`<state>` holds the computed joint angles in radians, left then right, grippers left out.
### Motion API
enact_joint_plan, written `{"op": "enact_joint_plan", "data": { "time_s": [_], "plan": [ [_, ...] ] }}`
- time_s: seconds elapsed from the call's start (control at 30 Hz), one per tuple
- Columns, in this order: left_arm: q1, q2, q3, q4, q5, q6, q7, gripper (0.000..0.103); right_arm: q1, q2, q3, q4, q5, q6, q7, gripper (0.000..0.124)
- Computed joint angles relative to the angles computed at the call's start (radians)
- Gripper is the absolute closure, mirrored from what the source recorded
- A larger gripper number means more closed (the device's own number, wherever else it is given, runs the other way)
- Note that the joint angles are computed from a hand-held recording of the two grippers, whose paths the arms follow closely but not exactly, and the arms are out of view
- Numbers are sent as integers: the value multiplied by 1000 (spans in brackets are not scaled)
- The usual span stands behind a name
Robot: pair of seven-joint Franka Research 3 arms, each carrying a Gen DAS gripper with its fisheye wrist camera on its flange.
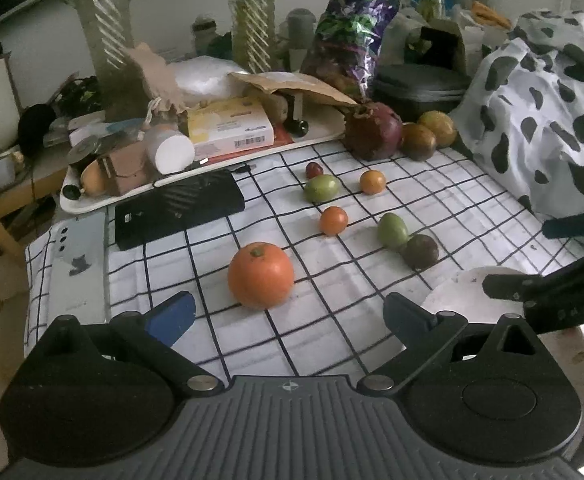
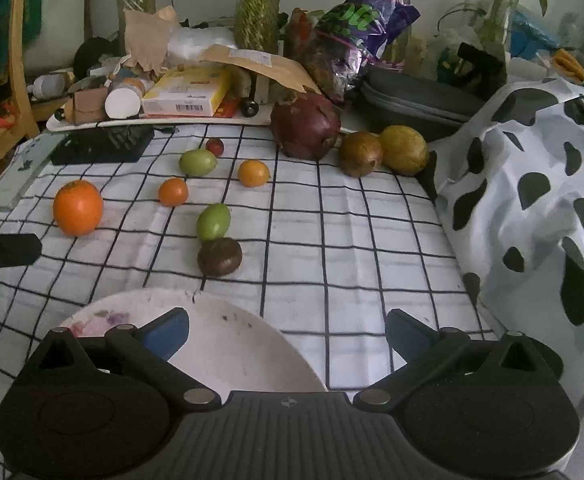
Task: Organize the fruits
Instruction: 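Grasp the large orange with the left tool while the right tool grasps the dark brown fruit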
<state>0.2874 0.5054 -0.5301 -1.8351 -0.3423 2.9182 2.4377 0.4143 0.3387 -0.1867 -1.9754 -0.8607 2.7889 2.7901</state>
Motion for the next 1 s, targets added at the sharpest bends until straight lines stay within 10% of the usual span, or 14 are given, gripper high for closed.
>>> {"op": "enact_joint_plan", "data": {
  "time_s": [0.4, 0.63, 1.0],
  "plan": [
    [-102, 143, 112, 254, 89, -201, -72, 26, -43, 97, 4, 86, 224, 118, -245, 22],
    [-151, 210, 154, 372, 119, -297, -84, 46, -108, 161, 78, 154, 436, 130, -487, 37],
    [-193, 279, 187, 470, 174, -352, -89, 49, -117, 250, 106, 263, 632, 76, -739, 76]
  ]
}}
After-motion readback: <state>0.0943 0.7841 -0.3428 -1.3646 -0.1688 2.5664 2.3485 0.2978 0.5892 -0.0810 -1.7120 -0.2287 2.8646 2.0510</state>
